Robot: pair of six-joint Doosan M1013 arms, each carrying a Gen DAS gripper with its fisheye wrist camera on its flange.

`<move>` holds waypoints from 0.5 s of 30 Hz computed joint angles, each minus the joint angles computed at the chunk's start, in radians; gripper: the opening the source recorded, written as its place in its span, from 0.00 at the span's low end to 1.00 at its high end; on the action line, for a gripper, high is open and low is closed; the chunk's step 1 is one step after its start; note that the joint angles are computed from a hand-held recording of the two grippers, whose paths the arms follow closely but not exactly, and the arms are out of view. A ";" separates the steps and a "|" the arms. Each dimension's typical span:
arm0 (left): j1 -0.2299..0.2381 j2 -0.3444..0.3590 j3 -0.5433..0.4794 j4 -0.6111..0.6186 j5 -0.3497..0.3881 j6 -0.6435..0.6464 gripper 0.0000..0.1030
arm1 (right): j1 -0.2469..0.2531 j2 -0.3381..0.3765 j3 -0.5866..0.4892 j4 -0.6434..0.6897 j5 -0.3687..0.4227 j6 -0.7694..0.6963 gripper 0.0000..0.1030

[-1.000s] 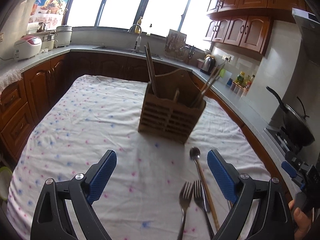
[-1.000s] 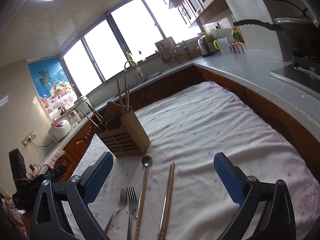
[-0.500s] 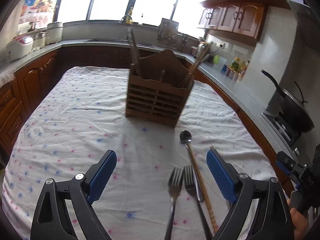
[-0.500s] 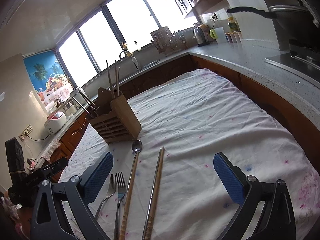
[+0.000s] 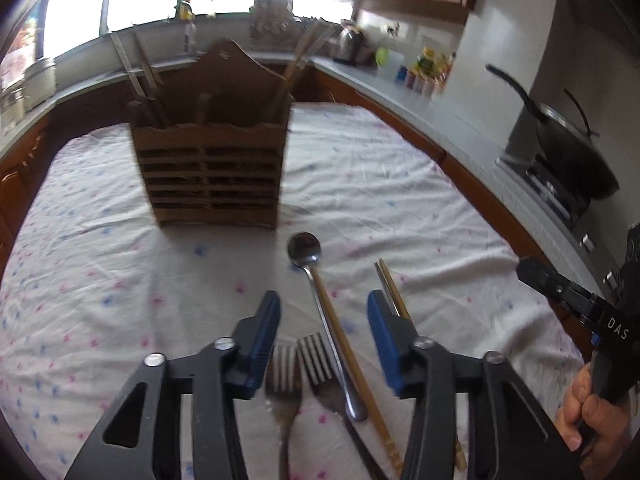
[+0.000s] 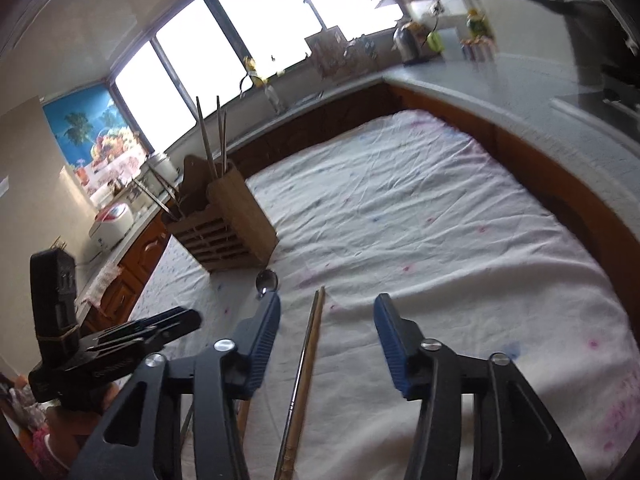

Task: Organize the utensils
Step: 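Grasp a wooden chopstick with the right tool while the left tool grasps another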

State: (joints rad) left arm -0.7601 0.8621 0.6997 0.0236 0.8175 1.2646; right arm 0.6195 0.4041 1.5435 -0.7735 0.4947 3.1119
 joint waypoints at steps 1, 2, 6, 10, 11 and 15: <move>0.001 0.026 -0.046 -0.012 0.039 0.016 0.35 | -0.007 0.009 -0.010 0.052 -0.006 -0.057 0.41; 0.001 0.051 -0.092 -0.017 0.073 0.024 0.34 | -0.018 0.022 -0.024 0.134 -0.018 -0.141 0.40; 0.005 0.140 -0.252 -0.029 0.195 0.030 0.28 | -0.045 0.074 -0.083 0.386 -0.004 -0.401 0.29; 0.015 0.167 -0.299 -0.034 0.222 0.013 0.28 | -0.053 0.122 -0.142 0.513 0.042 -0.566 0.20; 0.016 0.164 -0.291 -0.035 0.217 0.011 0.28 | -0.052 0.135 -0.161 0.536 0.065 -0.602 0.19; 0.020 0.174 -0.306 -0.044 0.229 0.015 0.28 | -0.040 0.170 -0.209 0.518 0.177 -0.641 0.06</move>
